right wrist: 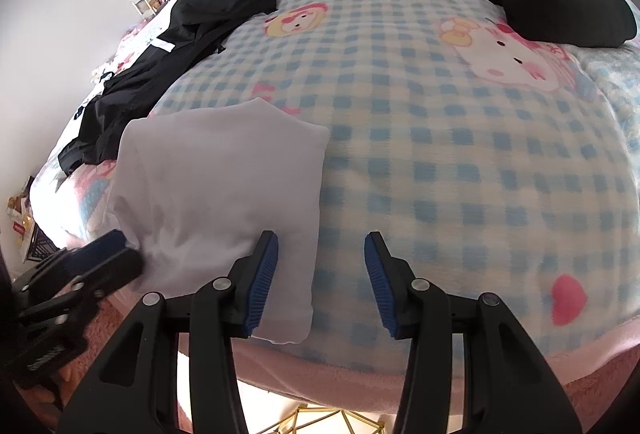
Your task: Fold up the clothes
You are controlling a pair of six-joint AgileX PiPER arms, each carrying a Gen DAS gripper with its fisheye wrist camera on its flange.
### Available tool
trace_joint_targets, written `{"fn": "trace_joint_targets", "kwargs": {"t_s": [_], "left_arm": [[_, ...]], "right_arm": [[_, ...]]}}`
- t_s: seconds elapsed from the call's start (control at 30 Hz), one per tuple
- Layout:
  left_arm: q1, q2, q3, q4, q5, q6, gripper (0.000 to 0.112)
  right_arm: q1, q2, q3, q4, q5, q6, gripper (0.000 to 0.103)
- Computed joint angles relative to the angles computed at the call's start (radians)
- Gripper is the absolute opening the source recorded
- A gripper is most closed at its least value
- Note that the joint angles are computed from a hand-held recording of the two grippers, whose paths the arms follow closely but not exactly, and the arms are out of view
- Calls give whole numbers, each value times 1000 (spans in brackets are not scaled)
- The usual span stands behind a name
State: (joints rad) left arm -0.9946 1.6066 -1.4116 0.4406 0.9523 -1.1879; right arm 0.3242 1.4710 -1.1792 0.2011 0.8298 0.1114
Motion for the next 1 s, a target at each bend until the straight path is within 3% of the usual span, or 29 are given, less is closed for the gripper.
{"fn": "trace_joint_targets", "kwargs": {"t_s": [0.07, 0.27, 0.5, 0.53, 0.57, 0.63, 0.7, 0.8, 0.97, 1.0], "left_arm": [[11, 12, -3, -15, 8, 5, 8], [-9, -94, 84, 62, 26, -137, 3], [36, -179, 178, 66, -27, -215, 4], [66, -198, 207, 21, -91, -197, 10], [103, -217, 242, -43, -170, -158, 31], [144, -230, 276, -127, -260, -94, 58], [127, -204, 252, -90, -239, -101, 58], [145, -166, 235, -142, -268, -42, 57], [146, -78, 156, -142, -218, 1, 55], [144, -66, 145, -135, -206, -7, 44]], "right_arm": [[5, -4, 1, -10, 2, 2, 46], [-15, -12, 0, 23, 1, -25, 46], [-18, -1, 12, -18, -16, 36, 47], [-10, 4, 11, -32, -14, 43, 47], [-2, 8, 11, -43, -13, 48, 47], [5, 2, 18, -46, -24, 46, 47], [0, 7, 15, -35, -20, 35, 46], [-13, 11, 14, -12, -15, 20, 47], [-1, 10, 14, -27, -15, 37, 47], [1, 10, 13, -29, -14, 41, 47]]}}
